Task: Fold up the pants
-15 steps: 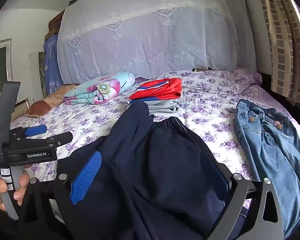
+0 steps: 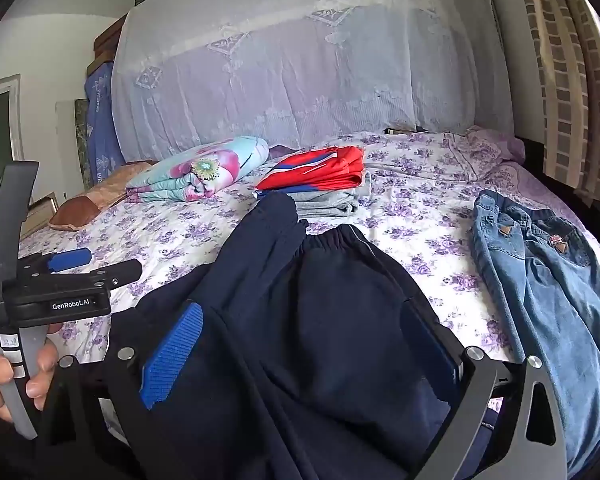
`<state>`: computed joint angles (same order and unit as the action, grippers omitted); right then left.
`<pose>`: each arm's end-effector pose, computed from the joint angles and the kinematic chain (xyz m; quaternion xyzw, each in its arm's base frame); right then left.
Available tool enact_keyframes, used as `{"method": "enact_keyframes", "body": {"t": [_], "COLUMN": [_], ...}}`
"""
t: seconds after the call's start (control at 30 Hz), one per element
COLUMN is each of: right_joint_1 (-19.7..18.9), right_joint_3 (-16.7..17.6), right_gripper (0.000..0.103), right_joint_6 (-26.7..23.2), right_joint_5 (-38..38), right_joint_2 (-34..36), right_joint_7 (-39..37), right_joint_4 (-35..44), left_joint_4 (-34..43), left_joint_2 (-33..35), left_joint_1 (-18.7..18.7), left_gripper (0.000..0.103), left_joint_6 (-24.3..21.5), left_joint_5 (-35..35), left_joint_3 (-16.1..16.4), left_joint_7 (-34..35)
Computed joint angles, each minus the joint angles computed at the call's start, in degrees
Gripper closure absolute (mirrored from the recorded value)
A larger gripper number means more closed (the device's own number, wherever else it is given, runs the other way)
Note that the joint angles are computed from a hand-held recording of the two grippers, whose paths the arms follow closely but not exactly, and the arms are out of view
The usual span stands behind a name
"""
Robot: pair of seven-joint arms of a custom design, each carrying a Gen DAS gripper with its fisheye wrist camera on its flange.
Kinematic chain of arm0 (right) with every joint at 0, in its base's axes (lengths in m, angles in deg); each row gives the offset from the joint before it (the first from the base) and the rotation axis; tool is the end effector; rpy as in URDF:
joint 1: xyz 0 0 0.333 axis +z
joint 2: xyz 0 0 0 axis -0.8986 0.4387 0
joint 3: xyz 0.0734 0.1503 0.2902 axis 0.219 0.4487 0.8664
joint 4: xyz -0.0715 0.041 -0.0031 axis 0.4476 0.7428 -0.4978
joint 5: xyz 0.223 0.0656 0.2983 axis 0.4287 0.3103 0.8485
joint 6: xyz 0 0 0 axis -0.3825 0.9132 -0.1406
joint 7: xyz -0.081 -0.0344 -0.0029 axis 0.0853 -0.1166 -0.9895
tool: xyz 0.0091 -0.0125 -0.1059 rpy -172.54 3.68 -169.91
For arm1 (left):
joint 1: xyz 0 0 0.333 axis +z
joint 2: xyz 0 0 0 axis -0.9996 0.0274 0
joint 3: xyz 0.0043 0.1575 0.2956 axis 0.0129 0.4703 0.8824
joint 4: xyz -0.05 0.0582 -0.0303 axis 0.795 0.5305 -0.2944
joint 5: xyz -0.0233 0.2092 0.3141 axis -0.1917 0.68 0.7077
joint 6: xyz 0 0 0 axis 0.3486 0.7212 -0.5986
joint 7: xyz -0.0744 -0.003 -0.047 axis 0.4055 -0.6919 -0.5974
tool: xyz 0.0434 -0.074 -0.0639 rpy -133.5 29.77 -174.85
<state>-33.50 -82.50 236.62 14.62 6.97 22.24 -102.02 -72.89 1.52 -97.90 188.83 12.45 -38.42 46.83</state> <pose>0.6469 0.2787 0.4075 -0.6196 0.5680 -0.3332 0.4271 0.7010 -0.1707 0.4426 -0.5924 0.6630 -0.3318 0.3152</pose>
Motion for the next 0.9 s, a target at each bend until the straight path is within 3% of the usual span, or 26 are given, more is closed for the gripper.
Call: {"method": "enact_keyframes", "body": {"t": [0.07, 0.37, 0.57, 0.9], "right_joint_1": [0.4, 1.3, -0.6, -1.2], "right_joint_3": [-0.6, -1.9, 1.0, 2.0], "right_gripper": [0.004, 0.004, 0.004, 0.004], "right_joint_6": [-0.5, -1.0, 1.0, 1.4], "right_joint_5": [1.0, 4.6, 2.7, 2.0], "right_joint_2": [0.4, 1.5, 1.5, 1.2], "right_joint_7": [-0.6, -3.7, -3.4, -3.5], "right_joint_4": [0.5, 3.0, 2.7, 2.1], "left_joint_4": [2.5, 2.8, 1.8, 1.6], "left_joint_2": [1.1, 1.4, 0.7, 0.4], "left_joint_1": [-0.8, -1.0, -1.3, -1.0], "left_gripper": [0.005, 0.005, 0.005, 0.005], "left_joint_6": [-2.9, -2.9, -2.3, -2.4], "left_joint_5": [-0.9, -0.5, 0.6, 0.9], "left_joint_3": [-0.6, -0.3, 0.6, 0.2], "left_joint_7": [0.4, 0.0, -1.6, -2.0]}}
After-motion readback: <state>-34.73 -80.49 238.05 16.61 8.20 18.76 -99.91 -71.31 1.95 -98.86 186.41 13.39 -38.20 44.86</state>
